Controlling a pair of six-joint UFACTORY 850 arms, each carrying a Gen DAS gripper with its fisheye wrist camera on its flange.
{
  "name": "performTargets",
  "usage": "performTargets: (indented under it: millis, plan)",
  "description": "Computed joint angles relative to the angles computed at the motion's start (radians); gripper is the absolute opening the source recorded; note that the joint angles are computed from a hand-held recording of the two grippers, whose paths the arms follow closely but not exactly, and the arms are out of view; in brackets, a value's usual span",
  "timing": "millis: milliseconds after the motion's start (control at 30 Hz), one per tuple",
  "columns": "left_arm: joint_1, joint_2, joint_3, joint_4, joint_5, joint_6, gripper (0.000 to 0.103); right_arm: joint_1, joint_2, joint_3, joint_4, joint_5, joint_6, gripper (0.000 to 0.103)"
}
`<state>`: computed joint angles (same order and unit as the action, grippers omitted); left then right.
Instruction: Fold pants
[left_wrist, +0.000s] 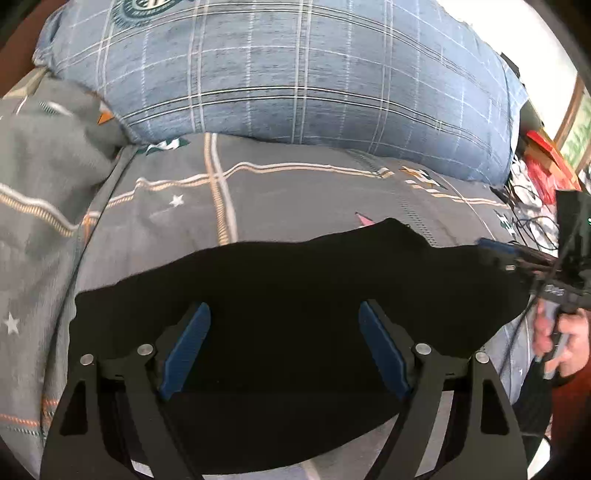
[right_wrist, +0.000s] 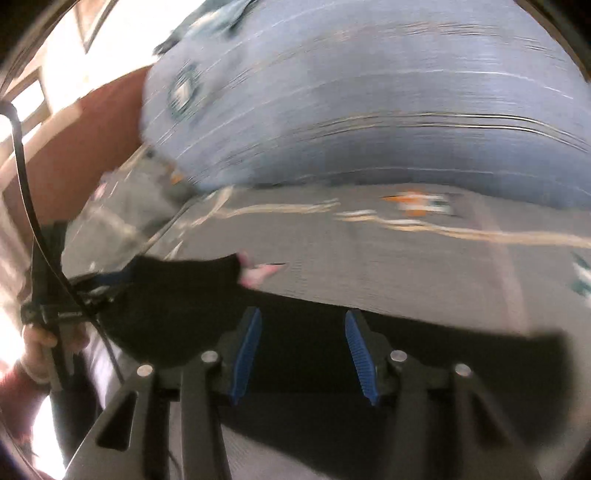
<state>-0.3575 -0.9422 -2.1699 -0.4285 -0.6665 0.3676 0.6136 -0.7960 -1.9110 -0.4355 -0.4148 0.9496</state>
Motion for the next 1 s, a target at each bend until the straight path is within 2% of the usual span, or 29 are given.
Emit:
performTargets:
  millis: [67,200,267,300,367,433,533,633,767,900,1000]
  plan:
    - [0.002,0.009,0.019,-0.008,0.009,0.013,0.083,-0.004,-0.085,-0.123,0.137,-0.023,-0.165,0.049]
    - [0.002,0.018,0.035,-0.014,0.018,0.033,0.083,-0.001,-0.215,-0.315,0.280,-0.090,-0.362,0.045]
    - [0.008,0.024,0.047,-0.022,0.023,0.041,0.083,0.001,-0.259,-0.386,0.304,-0.133,-0.427,0.026]
    - [0.012,0.029,0.054,-0.027,0.025,0.039,0.083,0.003,-0.280,-0.424,0.284,-0.156,-0.433,0.024]
    - [0.020,0.035,0.065,-0.034,0.032,0.036,0.083,0.016,-0.294,-0.466,0.193,-0.196,-0.393,0.004]
    - [0.030,0.047,0.091,-0.041,0.044,0.026,0.083,0.014,-0.290,-0.462,0.181,-0.201,-0.357,0.004]
    - [0.045,0.059,0.116,-0.078,0.035,0.028,0.083,0.014,-0.339,-0.529,0.173,-0.235,-0.328,0.005]
    - [0.056,0.095,0.161,-0.080,0.056,0.016,0.083,0.024,-0.302,-0.476,0.114,-0.204,-0.265,0.014]
    - [0.085,0.134,0.208,-0.113,0.075,-0.004,0.083,0.042,-0.246,-0.410,0.081,-0.168,-0.213,0.036]
    - [0.119,0.181,0.280,-0.173,0.087,-0.024,0.083,0.061,-0.234,-0.401,0.173,-0.122,-0.305,0.041]
    - [0.125,0.204,0.326,-0.132,0.107,-0.071,0.083,0.076,-0.280,-0.469,0.275,-0.128,-0.406,0.041]
